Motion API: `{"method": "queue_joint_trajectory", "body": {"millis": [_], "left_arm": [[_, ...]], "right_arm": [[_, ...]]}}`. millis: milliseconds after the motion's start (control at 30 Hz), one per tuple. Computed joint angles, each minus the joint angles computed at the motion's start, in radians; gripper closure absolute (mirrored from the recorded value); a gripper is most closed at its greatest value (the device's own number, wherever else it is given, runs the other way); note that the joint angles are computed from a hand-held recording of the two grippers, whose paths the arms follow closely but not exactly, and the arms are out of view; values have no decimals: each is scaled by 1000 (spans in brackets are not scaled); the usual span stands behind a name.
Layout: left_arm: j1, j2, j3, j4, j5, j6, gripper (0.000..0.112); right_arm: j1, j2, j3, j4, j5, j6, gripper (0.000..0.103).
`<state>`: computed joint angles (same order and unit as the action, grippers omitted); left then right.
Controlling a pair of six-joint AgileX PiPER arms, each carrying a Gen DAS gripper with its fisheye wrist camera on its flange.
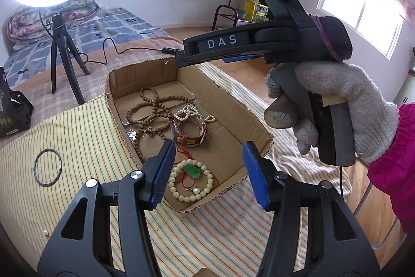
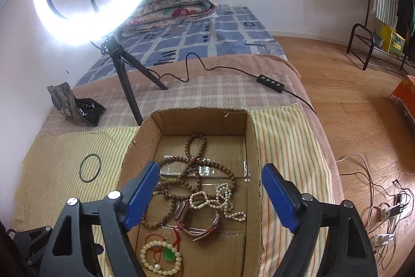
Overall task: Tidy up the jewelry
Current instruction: 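Open the left gripper over the box while the right gripper releases the pearl strand inside, then withdraw both grippers from the box toward the loose pearl and black ring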
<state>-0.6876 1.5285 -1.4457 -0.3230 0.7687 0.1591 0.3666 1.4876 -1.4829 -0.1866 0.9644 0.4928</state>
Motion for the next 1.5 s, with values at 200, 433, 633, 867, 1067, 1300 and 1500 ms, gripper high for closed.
{"method": "queue_joint_trajectory", "body": {"millis": [200, 433, 633, 867, 1067, 1300, 1500], "left_arm": [[-1, -10, 5, 19, 11, -10, 56], [12, -47, 30, 38, 12, -11, 56], [58, -91, 55, 5, 24, 11, 56], [102, -152, 98, 6, 31, 37, 56], [197, -219, 154, -36, 47, 95, 56], [381, -317, 260, -113, 67, 225, 56], [588, -376, 348, -203, 123, 389, 57]], "right_arm": [[27, 3, -11, -45, 34, 35, 11], [67, -7, -17, -70, 51, 63, 8], [106, -12, -40, -84, 71, 81, 8], [146, -6, -82, -91, 88, 104, 8], [191, 6, -119, -104, 94, 131, 5], [263, 34, -154, -140, 70, 173, 2], [333, 69, -173, -210, 35, 231, 0]]}}
